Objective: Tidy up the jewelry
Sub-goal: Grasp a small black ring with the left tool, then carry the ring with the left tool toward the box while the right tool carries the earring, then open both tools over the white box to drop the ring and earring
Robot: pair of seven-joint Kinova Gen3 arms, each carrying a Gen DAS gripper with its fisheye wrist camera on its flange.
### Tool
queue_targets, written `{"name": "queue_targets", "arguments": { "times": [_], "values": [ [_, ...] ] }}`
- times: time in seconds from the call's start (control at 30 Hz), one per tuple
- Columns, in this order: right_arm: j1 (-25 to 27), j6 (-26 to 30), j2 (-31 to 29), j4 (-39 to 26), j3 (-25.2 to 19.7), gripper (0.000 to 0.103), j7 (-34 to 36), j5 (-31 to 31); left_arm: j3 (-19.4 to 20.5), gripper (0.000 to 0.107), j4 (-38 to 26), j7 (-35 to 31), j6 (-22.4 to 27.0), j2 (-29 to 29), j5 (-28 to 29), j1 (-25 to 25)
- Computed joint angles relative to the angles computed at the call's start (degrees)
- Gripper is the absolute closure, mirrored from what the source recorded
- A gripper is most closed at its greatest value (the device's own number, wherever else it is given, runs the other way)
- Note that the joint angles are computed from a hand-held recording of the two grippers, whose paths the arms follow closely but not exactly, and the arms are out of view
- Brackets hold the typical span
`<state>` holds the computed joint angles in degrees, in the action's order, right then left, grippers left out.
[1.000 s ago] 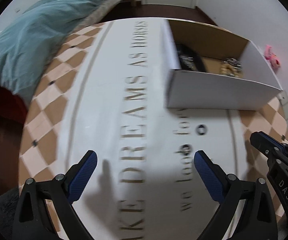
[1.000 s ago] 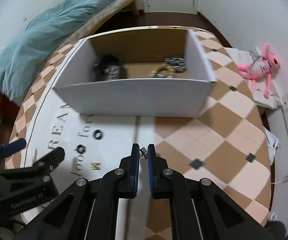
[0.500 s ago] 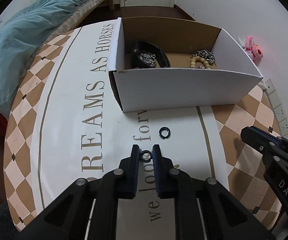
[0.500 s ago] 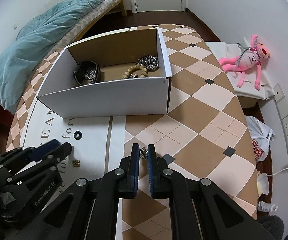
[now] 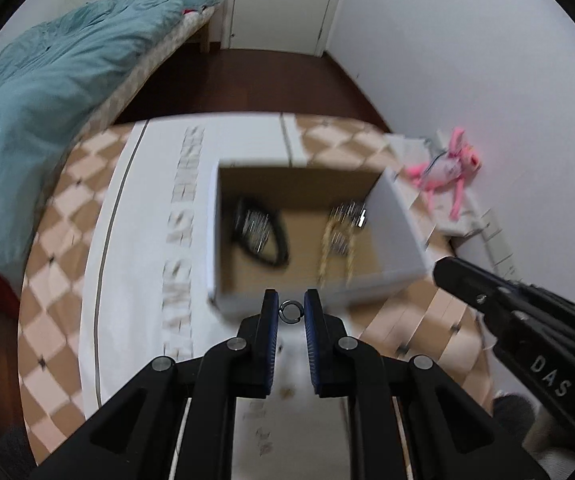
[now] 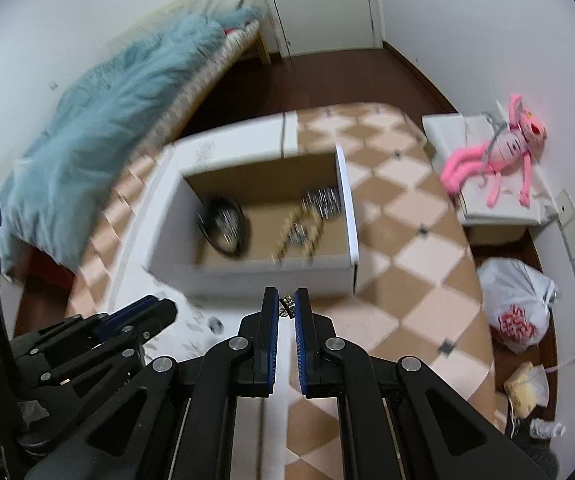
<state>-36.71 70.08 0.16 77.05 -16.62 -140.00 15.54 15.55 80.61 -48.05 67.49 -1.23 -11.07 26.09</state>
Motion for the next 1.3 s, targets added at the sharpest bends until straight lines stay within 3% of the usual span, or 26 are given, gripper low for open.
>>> {"name": "queue_targets", "arguments": {
  "times": [0.17,0.43,0.7,0.73,0.83,1.0,1.07,1.1,1.13,1.23,1.3],
  "values": [
    [1.91,3.44,5.83,-9.42,3.03,0.095,7.71,-2.70,-3.02,0.097,-8.02,-7.10,2.70,6.09,4.76,-2.59],
    [4.07,12.37,16.77,-22.66,8.25,0.095,16.54,-9.11,-5.87,0.097,-16.93,-12.57,9.23,13.62,6.85,-2.71],
    [4.97,20.03,22.87,-30.97,10.68,0.093,20.12,-12.94,-8.04,0.093,-23.13,-11.25,14.81,17.44,8.03,-2.26],
    [5.05,20.58,23.09,-31.33,10.90,0.093,20.03,-13.21,-8.22,0.085,-23.46,-11.00,15.15,17.49,7.24,-1.82],
    [4.90,20.65,22.61,-30.93,11.36,0.084,19.91,-13.03,-8.84,0.036,-24.12,-9.61,16.06,17.38,3.61,0.16],
    [3.72,20.64,21.10,-29.74,11.77,0.080,19.07,-10.93,-9.19,0.032,-22.56,-7.51,16.81,16.03,-0.96,2.01],
    [2.87,20.89,20.53,-29.24,11.87,0.071,18.54,-9.47,-9.07,0.015,-21.15,-6.77,16.41,15.24,-2.50,2.52],
    [2.11,21.08,20.23,-28.91,11.96,0.060,18.22,-8.23,-9.02,0.013,-19.70,-6.08,15.77,14.48,-3.20,2.76],
    [1.34,21.40,20.08,-28.69,12.01,0.046,18.01,-6.97,-8.87,0.012,-18.81,-5.51,15.45,14.10,-3.87,2.94],
    [-0.22,22.14,19.91,-27.99,11.93,0.018,17.61,-4.49,-8.37,0.012,-15.95,-3.20,15.05,12.93,-6.94,4.06],
    [-1.45,22.90,19.96,-27.45,11.86,0.013,17.27,-2.78,-7.95,0.011,-14.64,-2.03,14.97,12.37,-7.84,4.21]
  ]
}}
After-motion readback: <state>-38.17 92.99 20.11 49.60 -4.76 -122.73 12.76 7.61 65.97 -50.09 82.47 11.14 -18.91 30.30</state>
